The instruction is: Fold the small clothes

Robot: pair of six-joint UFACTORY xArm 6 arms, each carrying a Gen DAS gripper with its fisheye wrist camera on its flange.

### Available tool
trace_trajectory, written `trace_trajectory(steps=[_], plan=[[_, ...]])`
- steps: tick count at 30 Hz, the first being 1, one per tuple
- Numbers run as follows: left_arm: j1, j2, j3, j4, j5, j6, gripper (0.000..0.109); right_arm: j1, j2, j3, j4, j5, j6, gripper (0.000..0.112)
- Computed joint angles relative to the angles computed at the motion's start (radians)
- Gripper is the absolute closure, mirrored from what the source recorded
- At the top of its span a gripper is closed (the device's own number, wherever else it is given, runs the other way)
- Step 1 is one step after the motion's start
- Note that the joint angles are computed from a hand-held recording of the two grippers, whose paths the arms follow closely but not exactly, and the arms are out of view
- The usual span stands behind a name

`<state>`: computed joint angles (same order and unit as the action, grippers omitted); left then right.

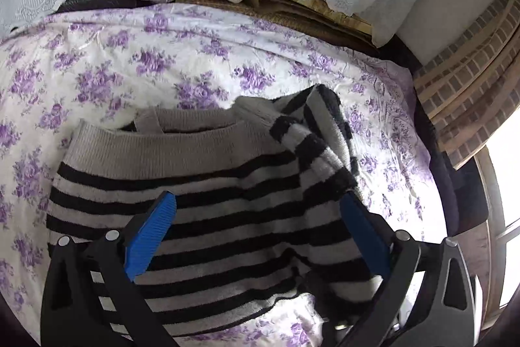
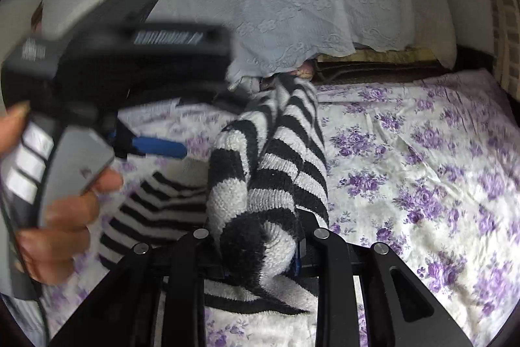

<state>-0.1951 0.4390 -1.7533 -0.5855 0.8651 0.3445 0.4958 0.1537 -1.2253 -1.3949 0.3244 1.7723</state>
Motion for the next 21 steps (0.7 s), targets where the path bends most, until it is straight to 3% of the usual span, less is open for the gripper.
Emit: trace_trajectory(steps=[1, 4, 9, 12, 13, 14, 17, 21], plan=[[0.008, -0.021, 0.029, -0.039, -0.016, 0.017, 0.01, 0.015, 0.004, -0.005, -0.004, 0.033, -0.023, 0.085], [0.038, -0.055, 0.063, -0.219, 0.0, 0.122, 0.01, 0.016, 0.016, -0.015, -0.011, 0.01, -0.021, 0.085], [0.01, -0.012, 0.011, -0.131, 0.046, 0.111, 0.01, 0.048, 0.03, -0.033, -0.03, 0.049, -0.048, 0.085], [0.03, 0.029, -0.028, -0.24, 0.155, 0.151, 0.015, 0.047, 0.035, -0.037, -0.034, 0.049, -0.046, 0.085], [0.032, 0.038, -0.037, -0.253, 0.17, 0.153, 0.037, 0.046, 0.037, -0.039, -0.033, 0.049, -0.049, 0.085], [0.031, 0.046, -0.046, -0.253, 0.181, 0.157, 0.067, 0.046, 0.038, -0.041, -0.035, 0.05, -0.05, 0.085], [0.028, 0.047, -0.043, -0.247, 0.159, 0.17, 0.082, 0.054, 0.035, -0.04, -0.041, 0.069, -0.041, 0.085], [0.039, 0.029, -0.019, -0.273, 0.139, 0.208, 0.082, 0.071, 0.047, -0.058, -0.044, 0.094, -0.059, 0.085]])
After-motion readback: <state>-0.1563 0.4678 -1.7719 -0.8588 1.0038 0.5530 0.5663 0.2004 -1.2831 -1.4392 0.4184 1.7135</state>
